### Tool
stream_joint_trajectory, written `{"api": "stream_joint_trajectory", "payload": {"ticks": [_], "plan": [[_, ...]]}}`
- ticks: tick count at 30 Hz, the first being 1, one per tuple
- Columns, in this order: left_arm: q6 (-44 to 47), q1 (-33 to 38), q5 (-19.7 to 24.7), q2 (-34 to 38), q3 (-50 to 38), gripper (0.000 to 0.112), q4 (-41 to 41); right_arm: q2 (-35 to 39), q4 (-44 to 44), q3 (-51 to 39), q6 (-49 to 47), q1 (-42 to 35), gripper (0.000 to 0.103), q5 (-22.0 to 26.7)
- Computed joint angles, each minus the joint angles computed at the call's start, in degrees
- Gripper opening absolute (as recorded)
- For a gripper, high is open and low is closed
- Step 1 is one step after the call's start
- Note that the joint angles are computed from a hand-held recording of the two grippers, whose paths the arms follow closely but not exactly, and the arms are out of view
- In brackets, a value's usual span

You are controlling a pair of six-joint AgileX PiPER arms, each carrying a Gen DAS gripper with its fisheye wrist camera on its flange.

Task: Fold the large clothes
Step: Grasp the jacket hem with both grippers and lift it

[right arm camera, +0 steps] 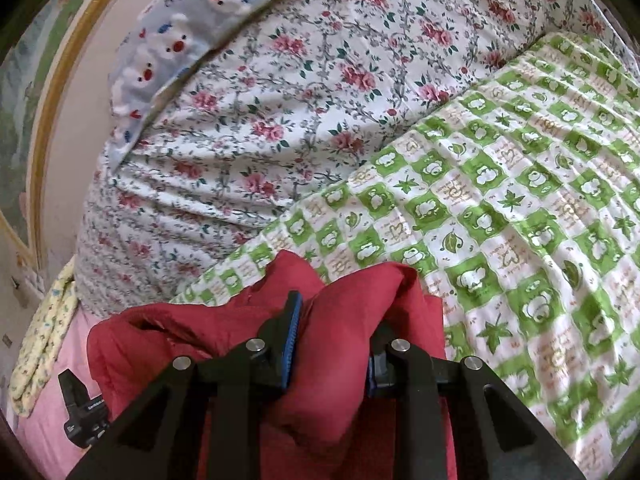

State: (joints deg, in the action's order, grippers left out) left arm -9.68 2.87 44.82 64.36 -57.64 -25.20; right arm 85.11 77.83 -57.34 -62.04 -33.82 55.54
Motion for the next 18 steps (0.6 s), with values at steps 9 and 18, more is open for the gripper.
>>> {"api": "stream_joint_trajectory", "payload": {"ticks": [9, 18], "plan": [[6.2, 1.8, -3.6, 4.5, 2.3, 0.019, -6.7, 5.6, 1.4, -1.1, -1.4, 6.3, 0.028, -9.9], [7.1, 5.5, 4.8, -6.7, 1.4, 0.026, -8.2, 8.2, 1.0, -2.9, -0.4, 7.8, 0.028, -11.0]]}}
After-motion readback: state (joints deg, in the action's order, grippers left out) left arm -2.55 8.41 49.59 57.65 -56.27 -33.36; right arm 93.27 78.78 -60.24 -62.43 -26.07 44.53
